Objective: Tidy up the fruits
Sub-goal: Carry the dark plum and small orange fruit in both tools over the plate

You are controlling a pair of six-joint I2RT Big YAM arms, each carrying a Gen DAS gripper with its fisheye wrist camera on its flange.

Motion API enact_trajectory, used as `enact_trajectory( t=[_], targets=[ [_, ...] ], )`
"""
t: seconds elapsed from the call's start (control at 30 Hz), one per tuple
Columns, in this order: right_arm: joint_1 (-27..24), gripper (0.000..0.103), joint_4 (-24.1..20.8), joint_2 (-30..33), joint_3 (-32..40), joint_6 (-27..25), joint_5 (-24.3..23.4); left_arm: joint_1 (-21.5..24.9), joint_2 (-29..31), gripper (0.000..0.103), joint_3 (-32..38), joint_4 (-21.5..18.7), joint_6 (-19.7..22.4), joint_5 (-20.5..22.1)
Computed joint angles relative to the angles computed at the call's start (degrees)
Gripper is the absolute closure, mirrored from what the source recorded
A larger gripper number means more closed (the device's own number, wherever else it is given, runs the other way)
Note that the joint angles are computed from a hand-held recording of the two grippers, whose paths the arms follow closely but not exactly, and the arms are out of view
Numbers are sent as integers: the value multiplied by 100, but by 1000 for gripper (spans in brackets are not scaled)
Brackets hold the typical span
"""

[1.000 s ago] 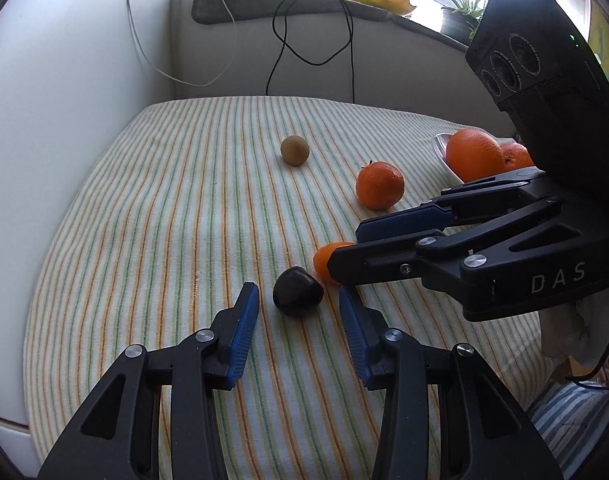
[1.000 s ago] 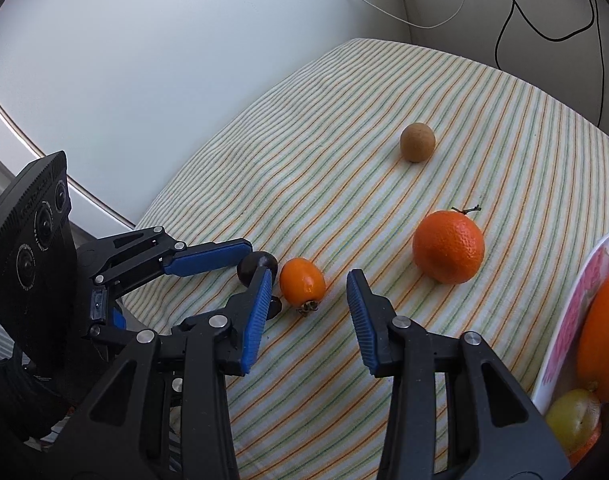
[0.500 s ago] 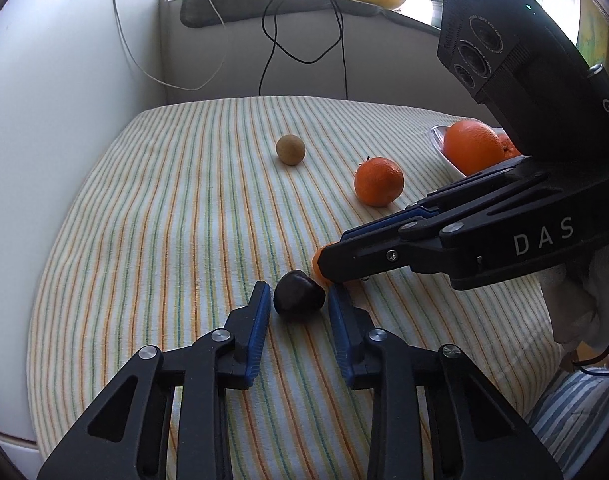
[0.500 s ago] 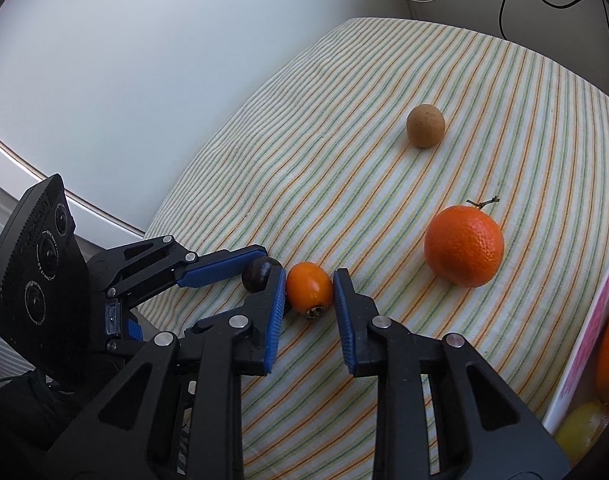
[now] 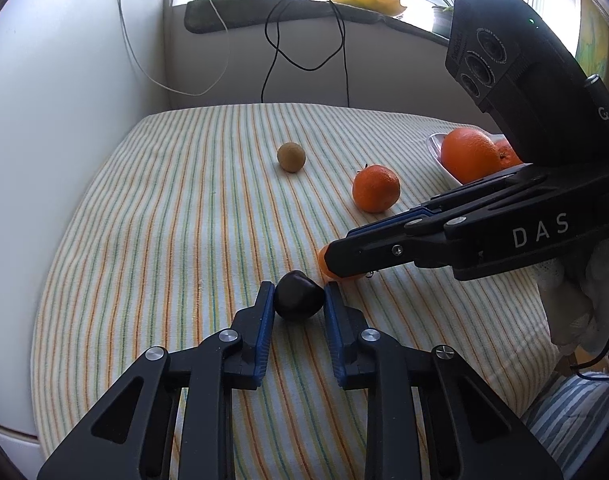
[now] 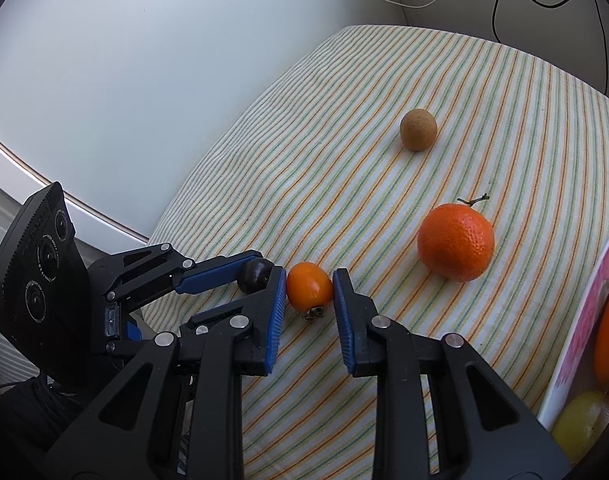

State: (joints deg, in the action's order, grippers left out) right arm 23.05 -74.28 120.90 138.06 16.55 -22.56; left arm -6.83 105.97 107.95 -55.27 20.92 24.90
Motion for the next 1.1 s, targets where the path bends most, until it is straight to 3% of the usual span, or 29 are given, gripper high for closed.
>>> enact_trajectory(
  t=[0.57,1.1],
  targets=[
    [-129,78,705,-998,-1344,69,175,-57,-296,80,-186,167,-164,113],
    [-374,78,1383,-2193,-2730,240,402,-388,-562,80,-333,325,-274,235]
  ],
)
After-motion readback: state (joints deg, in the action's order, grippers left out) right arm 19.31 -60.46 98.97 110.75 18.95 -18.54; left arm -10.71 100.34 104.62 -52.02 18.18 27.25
